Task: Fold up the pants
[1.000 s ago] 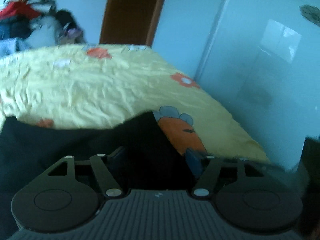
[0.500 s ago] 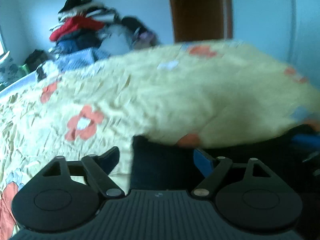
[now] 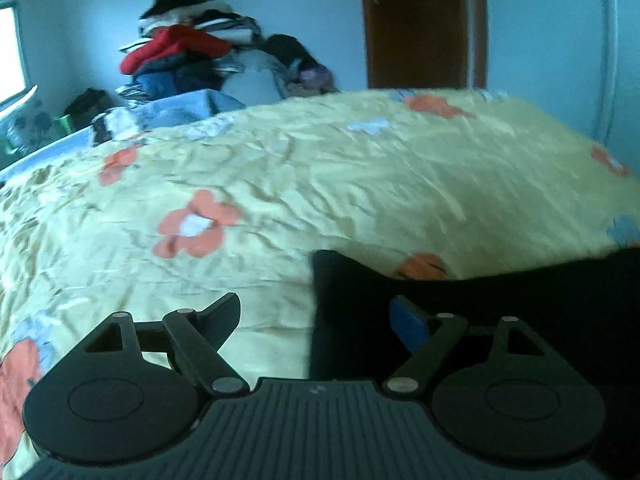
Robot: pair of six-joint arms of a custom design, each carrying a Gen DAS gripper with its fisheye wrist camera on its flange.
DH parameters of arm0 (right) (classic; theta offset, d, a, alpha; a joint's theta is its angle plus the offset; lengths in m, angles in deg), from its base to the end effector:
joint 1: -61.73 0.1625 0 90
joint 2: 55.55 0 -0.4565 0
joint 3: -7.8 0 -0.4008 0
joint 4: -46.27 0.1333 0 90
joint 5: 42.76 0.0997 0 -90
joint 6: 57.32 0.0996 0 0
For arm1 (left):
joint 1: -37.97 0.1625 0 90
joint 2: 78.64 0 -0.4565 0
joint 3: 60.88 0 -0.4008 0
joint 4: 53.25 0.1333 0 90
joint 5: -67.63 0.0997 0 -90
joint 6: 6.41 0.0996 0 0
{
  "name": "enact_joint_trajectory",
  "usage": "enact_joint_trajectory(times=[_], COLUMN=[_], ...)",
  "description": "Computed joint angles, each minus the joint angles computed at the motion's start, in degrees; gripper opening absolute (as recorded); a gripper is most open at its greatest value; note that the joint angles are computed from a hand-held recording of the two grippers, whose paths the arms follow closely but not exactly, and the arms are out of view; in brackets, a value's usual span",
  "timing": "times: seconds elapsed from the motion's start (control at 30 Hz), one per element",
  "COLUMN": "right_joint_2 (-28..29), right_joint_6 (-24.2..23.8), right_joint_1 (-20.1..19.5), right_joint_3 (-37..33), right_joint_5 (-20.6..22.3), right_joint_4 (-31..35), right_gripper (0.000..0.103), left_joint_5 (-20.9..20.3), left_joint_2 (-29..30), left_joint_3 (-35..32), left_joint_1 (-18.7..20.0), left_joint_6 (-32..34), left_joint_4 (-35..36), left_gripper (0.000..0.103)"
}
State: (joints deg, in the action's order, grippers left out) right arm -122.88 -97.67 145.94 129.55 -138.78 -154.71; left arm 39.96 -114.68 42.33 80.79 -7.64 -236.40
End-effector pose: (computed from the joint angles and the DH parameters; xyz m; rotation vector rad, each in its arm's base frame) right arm 0.0671 -0.5563 0.2864 0.6540 -2.3331 1.1490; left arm -0.3149 -0.5938 0.0638 0.5573 2.0751 -0.9754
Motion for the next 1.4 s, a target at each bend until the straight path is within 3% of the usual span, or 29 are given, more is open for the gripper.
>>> enact_joint_trajectory(times=[0.03, 0.07, 0.1, 0.2, 0.3, 0.43, 0.6, 0.7, 0.73, 0.77, 0.87, 1.03, 1.17, 1.4], right_joint_2=[-0.4, -0.7, -1.2, -2.4, -4.7, -5.4, -4.0, -2.0, -0.9, -0.1, 0.5, -1.3, -1.0, 3.0], right_joint_6=[1.0, 2.4, 4.4, 8.1, 11.7, 12.2, 10.8, 11.6, 12.3, 13.1, 15.4, 17.9, 19.2, 17.2], right_joint_1=[-0.3, -1.1, -1.9, -3.5, -6.9, -9.8, -11.9, -11.1, -10.4, -9.9, -9.2, -8.5, -5.4, 0.1], right_joint_3=[0.5, 0.1, -0.3, -1.2, -1.4, -4.6, -12.0, -13.8, -14.1, -14.1, -12.3, -6.6, -5.4, -10.2], right_joint_5=[-0.2, 0.5, 1.7, 4.3, 11.1, 19.0, 26.7, 27.0, 26.2, 25.3, 24.0, 22.6, 22.6, 26.3], right_joint_4=[-0.4, 1.1, 3.4, 9.7, 16.9, 29.2, 46.5, 46.5, 44.8, 43.0, 37.9, 28.4, 23.6, 23.9], right_gripper=[0.042, 0.058, 0.062, 0.062, 0.062, 0.062, 0.062, 0.059, 0.056, 0.045, 0.034, 0.028, 0.027, 0.027], left_joint_5=[-1.1, -2.8, -5.2, -12.3, -22.8, -31.5, -40.4, -38.2, -37.0, -35.4, -33.4, -33.5, -33.4, -25.7], left_joint_2=[-1.3, -3.0, -4.9, -9.1, -12.0, -12.9, -12.3, -10.3, -9.7, -9.3, -9.8, -11.8, -14.4, -21.2], left_joint_3=[1.4, 2.8, 4.3, 7.4, 9.0, 9.4, 8.7, 8.2, 7.9, 7.9, 7.6, 10.4, 12.0, 15.7], left_joint_1=[0.1, 0.3, 0.8, 2.3, 5.1, 7.6, 9.3, 8.1, 7.7, 7.3, 7.0, 6.6, 6.0, 4.4], left_joint_6=[-1.1, -2.6, -4.5, -9.0, -11.5, -8.2, -2.3, 1.8, 2.5, 2.4, -1.2, -3.0, -3.2, -0.9], left_joint_4=[-0.4, 0.3, 1.5, 4.2, 5.7, 3.1, 2.4, 1.2, 0.8, 0.3, 1.4, -3.2, -6.2, -10.9], left_gripper=[0.083, 0.083, 0.083, 0.084, 0.084, 0.094, 0.094, 0.091, 0.082, 0.064, 0.036, 0.01, 0.008, 0.007])
